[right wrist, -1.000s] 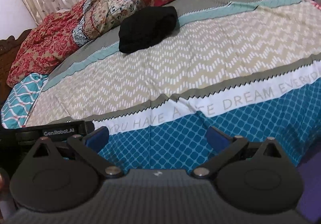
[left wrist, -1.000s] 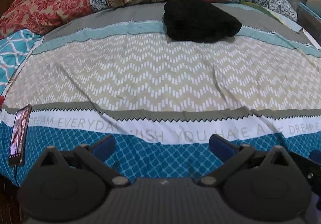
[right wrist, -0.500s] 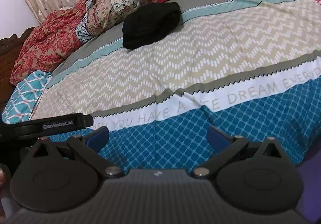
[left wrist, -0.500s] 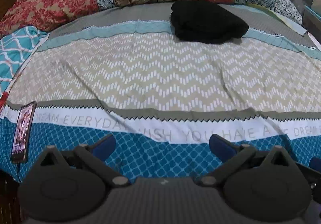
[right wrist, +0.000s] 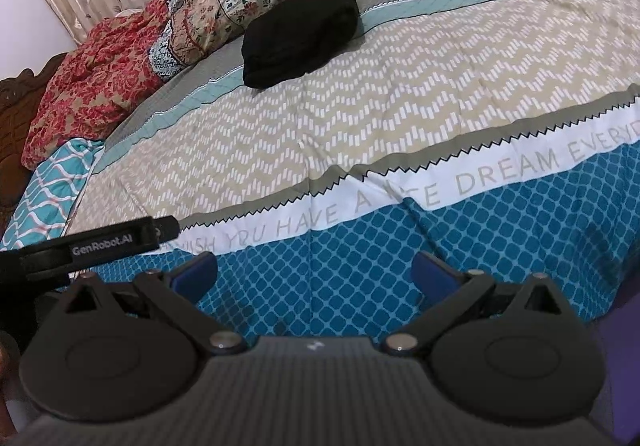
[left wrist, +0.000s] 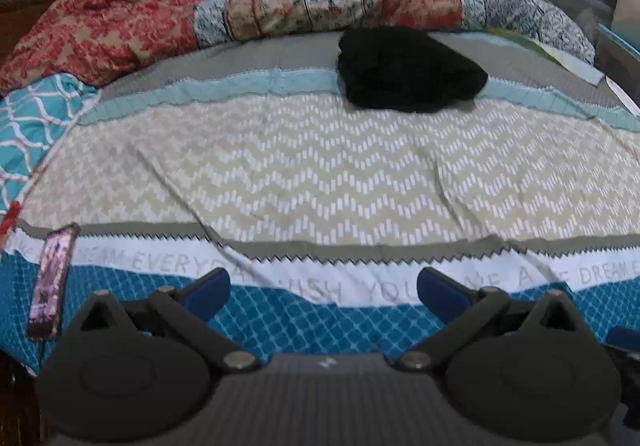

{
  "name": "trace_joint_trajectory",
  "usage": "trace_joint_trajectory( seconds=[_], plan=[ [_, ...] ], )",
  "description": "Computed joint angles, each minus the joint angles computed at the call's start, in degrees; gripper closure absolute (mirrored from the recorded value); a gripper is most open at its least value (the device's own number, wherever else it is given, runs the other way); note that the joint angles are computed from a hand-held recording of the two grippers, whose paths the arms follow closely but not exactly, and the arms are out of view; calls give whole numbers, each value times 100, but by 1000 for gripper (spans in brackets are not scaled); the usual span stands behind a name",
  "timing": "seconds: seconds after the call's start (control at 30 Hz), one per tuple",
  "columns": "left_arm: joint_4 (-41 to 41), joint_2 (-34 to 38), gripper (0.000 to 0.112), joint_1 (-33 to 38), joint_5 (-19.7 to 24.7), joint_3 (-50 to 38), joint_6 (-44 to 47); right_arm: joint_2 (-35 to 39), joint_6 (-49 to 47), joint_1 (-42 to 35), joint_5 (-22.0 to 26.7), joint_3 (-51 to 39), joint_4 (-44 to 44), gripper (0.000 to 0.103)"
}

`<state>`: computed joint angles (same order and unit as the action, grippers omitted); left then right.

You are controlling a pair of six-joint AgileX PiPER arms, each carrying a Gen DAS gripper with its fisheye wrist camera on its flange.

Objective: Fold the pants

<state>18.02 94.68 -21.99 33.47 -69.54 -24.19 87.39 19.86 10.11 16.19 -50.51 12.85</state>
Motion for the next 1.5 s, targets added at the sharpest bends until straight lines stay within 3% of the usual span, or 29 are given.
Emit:
trace_joint_trajectory(
  seconds=[0.2,0.4,0.6,0.87,0.93,1.07,1.17,1.33,1.5],
  plan=[
    [965,-194,9,-100,-263,167,-841,-33,-142,-62,-26,39,148,0],
    [565,-229,9,-9,-399,183,-445,-24,-290,-97,-8,26,271,0],
    [1102,-158,9,-222,4,119,-912,-32,-254,-95,9,23,250,0],
    [329,165,9,-61,531,-188,-251,-35,-366,-142,25,24,358,0],
    [-194,262,9,32,711,-289,181,-52,-248,-132,17,29,249,0],
    [-813,367,9,133,944,-359,570,-172,647,-46,-182,121,-630,0],
    [-825,375,9,91,972,-351,550,-240,1271,-4,-311,176,-1258,0],
    [-1169,441,9,162,1175,-521,831,-138,736,-97,-285,155,-703,0],
    [-763,450,9,89,1129,-512,547,-148,748,-82,-291,170,-703,0]
  ],
)
